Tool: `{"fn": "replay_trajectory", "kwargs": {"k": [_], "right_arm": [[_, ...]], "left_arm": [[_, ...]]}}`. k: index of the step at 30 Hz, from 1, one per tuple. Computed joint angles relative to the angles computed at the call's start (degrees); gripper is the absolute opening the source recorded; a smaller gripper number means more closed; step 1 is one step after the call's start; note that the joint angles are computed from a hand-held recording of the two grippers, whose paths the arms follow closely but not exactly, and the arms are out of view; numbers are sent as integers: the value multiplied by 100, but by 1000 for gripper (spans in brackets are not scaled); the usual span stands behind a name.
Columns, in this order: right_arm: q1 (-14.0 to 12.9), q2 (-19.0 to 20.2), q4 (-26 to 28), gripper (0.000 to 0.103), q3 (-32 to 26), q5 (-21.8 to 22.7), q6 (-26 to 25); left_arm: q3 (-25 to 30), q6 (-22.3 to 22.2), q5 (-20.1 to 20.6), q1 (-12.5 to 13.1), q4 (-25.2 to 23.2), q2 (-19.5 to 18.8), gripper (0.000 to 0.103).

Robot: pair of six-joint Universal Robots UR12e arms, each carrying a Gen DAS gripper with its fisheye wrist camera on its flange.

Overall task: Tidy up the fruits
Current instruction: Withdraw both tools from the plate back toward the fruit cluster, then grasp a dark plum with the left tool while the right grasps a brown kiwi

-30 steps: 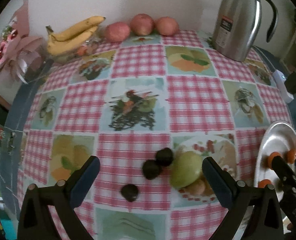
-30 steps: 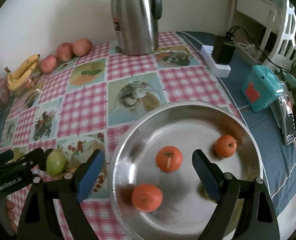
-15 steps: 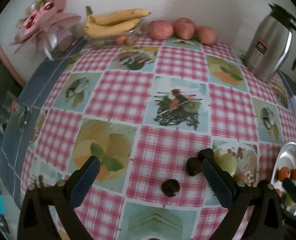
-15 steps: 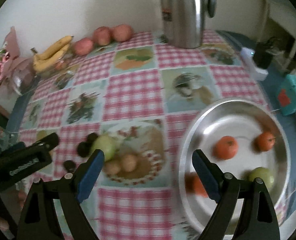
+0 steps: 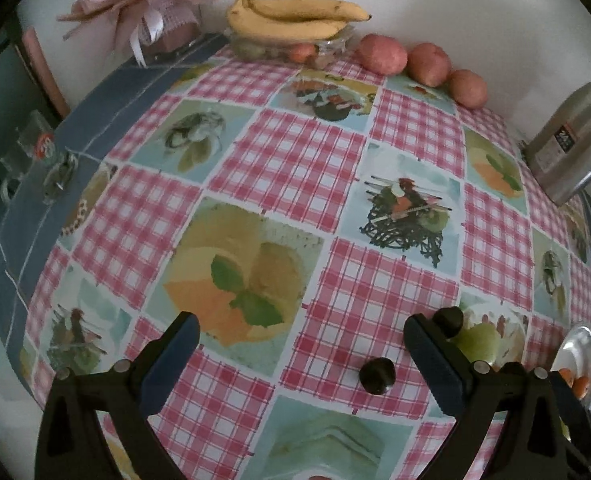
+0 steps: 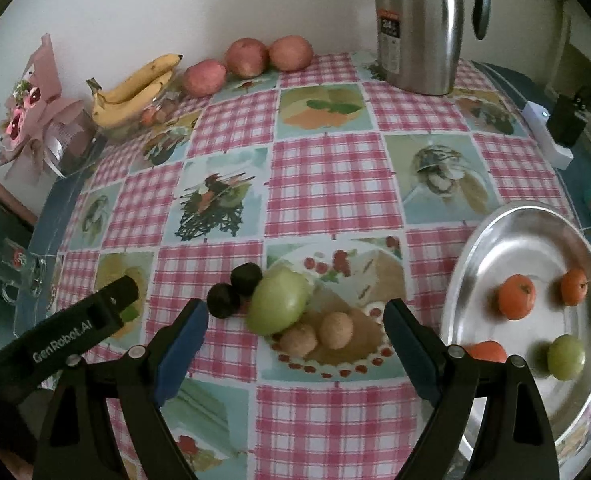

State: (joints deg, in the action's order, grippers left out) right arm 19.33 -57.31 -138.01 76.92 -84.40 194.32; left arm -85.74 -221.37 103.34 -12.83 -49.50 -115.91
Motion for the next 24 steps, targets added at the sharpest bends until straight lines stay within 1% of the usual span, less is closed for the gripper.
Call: {"fn": "replay_trajectory", "kwargs": {"k": [4,7,10,11,12,13,14,16,20,22,24], "right_arm": [[2,61,45,92,-80,52,68],[-30,76,-139,92,-44,100,67],[-50,82,-100,92,-38,131,79],[-100,85,-98,92,-12,303,153],[-100,85,-98,92,-12,303,153],[-150,80,-243,92,42,456,239],[-150,80,-243,92,42,456,239],[-157,54,-444,92,113,294,372],[-113,19,-669,92,164,-115,211],[-103,0,-760,92,187,-164,198],[-107,-20,-864,92,224,-108,260]], "left_arm": [[-56,-125,-127,41,93,3,103],[-56,-197,-59,33,103,-19,103],[-39,-219,-90,40,113,-34,103],[-37,-202,-164,49,132,-40,103],[-40,-179,-237,59,151,-42,103],[-39,-155,-305,64,151,-43,103],[-25,-127,-347,61,138,-51,103],[-9,-75,-370,49,147,-65,103],[-35,-35,-501,58,297,-63,103],[-38,-25,-487,54,328,-64,103],[-52,-35,-539,60,367,-65,103]]}}
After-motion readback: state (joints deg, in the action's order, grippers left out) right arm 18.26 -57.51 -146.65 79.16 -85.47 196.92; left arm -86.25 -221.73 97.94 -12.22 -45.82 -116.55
